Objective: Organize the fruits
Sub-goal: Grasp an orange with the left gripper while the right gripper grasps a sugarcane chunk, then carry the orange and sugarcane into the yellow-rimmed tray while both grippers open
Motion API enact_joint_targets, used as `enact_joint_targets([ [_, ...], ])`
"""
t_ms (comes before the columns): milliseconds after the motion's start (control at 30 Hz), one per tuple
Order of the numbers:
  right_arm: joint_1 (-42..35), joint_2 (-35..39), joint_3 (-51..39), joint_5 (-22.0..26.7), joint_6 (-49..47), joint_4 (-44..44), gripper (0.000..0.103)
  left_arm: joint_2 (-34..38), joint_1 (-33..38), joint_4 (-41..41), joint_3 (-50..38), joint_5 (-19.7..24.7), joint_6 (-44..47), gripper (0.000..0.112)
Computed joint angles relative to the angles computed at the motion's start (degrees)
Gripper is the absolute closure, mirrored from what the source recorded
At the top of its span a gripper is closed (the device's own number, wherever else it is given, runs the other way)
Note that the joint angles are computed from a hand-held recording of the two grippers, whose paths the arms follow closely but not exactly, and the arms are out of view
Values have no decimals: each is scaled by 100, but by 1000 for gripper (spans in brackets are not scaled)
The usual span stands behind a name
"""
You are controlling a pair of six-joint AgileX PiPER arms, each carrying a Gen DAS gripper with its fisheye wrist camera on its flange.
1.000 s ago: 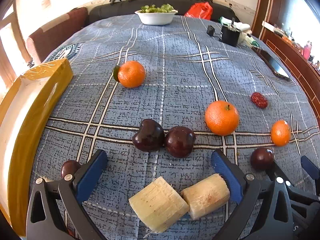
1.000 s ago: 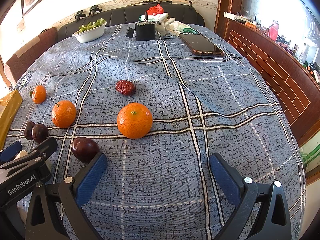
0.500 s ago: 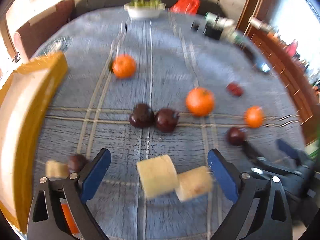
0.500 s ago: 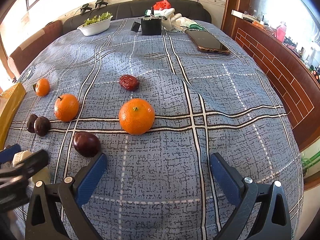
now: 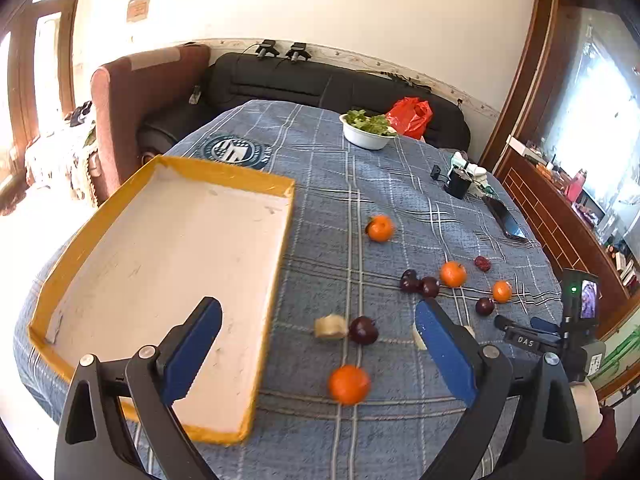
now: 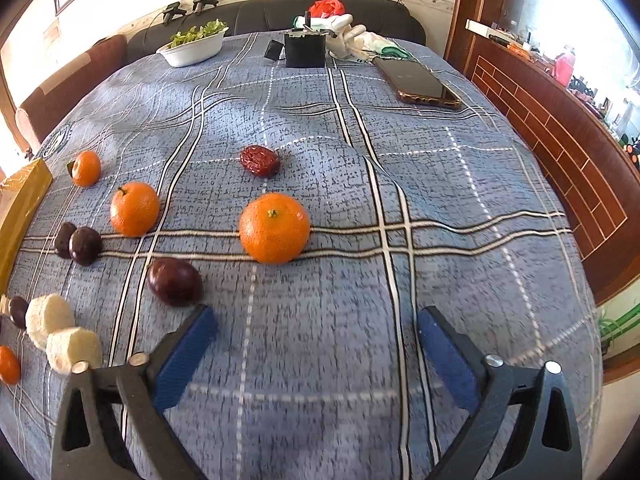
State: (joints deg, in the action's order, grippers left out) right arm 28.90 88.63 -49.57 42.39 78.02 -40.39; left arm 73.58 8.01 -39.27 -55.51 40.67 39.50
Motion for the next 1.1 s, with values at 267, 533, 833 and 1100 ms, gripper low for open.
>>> enact_joint_targets([
  [267, 1351, -775, 394, -375, 1153, -1024, 16, -11, -5, -667, 555, 295, 1372, 44],
  [533, 1384, -130, 105, -1522, 670, -835, 43, 290, -558, -522, 839, 90, 1685, 52],
  [833, 1245, 115, -104, -1780, -110, -304, 45, 834, -1109, -74, 787, -502, 1378, 58],
  [1100, 1271, 195, -197, -1717, -218, -250, 64, 1033, -1152, 27, 715, -596, 1202, 79],
])
